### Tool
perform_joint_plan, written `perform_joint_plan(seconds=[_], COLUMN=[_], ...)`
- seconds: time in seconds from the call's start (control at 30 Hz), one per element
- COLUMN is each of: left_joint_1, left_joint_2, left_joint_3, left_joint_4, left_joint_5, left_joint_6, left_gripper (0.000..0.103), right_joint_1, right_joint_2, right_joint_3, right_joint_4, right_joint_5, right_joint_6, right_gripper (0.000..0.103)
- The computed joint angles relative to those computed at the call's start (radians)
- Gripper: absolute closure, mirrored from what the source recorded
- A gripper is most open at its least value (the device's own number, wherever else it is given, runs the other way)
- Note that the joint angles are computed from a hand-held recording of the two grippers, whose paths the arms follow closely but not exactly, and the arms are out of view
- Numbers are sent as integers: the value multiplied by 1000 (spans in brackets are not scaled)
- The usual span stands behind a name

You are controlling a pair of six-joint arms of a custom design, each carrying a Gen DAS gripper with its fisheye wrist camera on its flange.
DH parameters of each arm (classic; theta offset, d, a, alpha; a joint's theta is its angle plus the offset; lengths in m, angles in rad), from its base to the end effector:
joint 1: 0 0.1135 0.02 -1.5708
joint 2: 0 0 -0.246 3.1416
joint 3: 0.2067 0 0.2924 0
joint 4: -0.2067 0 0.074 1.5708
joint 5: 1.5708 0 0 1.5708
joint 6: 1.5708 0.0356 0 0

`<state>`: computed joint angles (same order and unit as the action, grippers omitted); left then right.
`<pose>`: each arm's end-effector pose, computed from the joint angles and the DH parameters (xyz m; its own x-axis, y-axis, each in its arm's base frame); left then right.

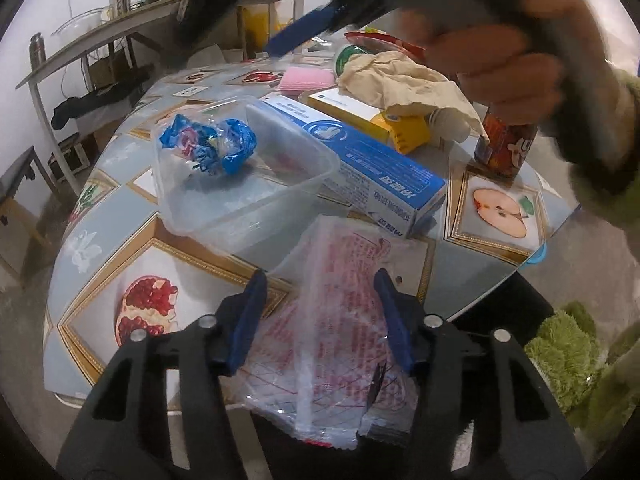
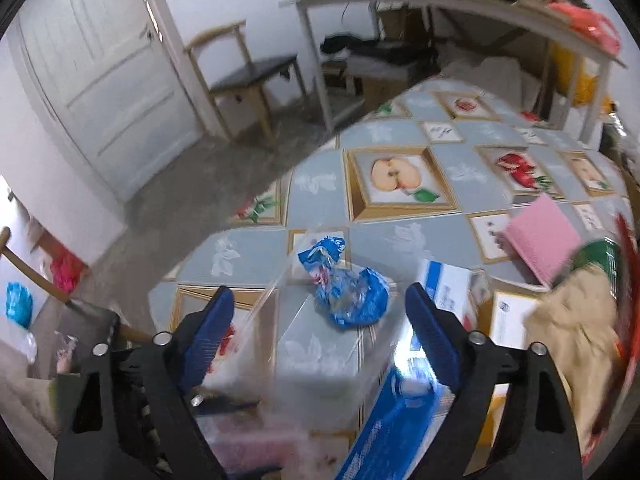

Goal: Collect trash
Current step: 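Reach both tools toward the plastic bag and blue snack wrapper, then grasp the pink-printed plastic bag with the left tool while the right tool grasps the blue wrapper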

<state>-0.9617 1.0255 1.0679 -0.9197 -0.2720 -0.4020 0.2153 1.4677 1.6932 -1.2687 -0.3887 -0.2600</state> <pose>0.1480 -0.1955 0.3126 -0.6755 0.3097 -0.6691 0.4645 0.8836 -0.0600 0.3039 0.0803 0.3883 -0.7170 -0.4003 -0.5707 -0.5882 0.7868 0.1870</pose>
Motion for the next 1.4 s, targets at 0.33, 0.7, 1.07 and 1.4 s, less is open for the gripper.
perform_joint_plan(seconds=[0.33,0.7,1.07,1.4], left_joint_1=[50,22,-60,-240], left_joint_2=[-71,-68,-62,-4], left_joint_3=[-35,-22,53,238], left_joint_4=[-2,-9,-123,-284], left_joint_5=[77,58,-63,-265], left_joint_6=[-58,-100,-203,-342], left_gripper=[63,69,71,71], right_joint_1=[89,99,4,-341], right_joint_2=[149,78,-72,-254], right_joint_3=[3,-55,-68,-15], right_joint_4=[77,117,86,-58], right_joint_5=[165,199,62,-252], right_joint_6=[-1,-15,17,-68], right_gripper=[56,91,94,95])
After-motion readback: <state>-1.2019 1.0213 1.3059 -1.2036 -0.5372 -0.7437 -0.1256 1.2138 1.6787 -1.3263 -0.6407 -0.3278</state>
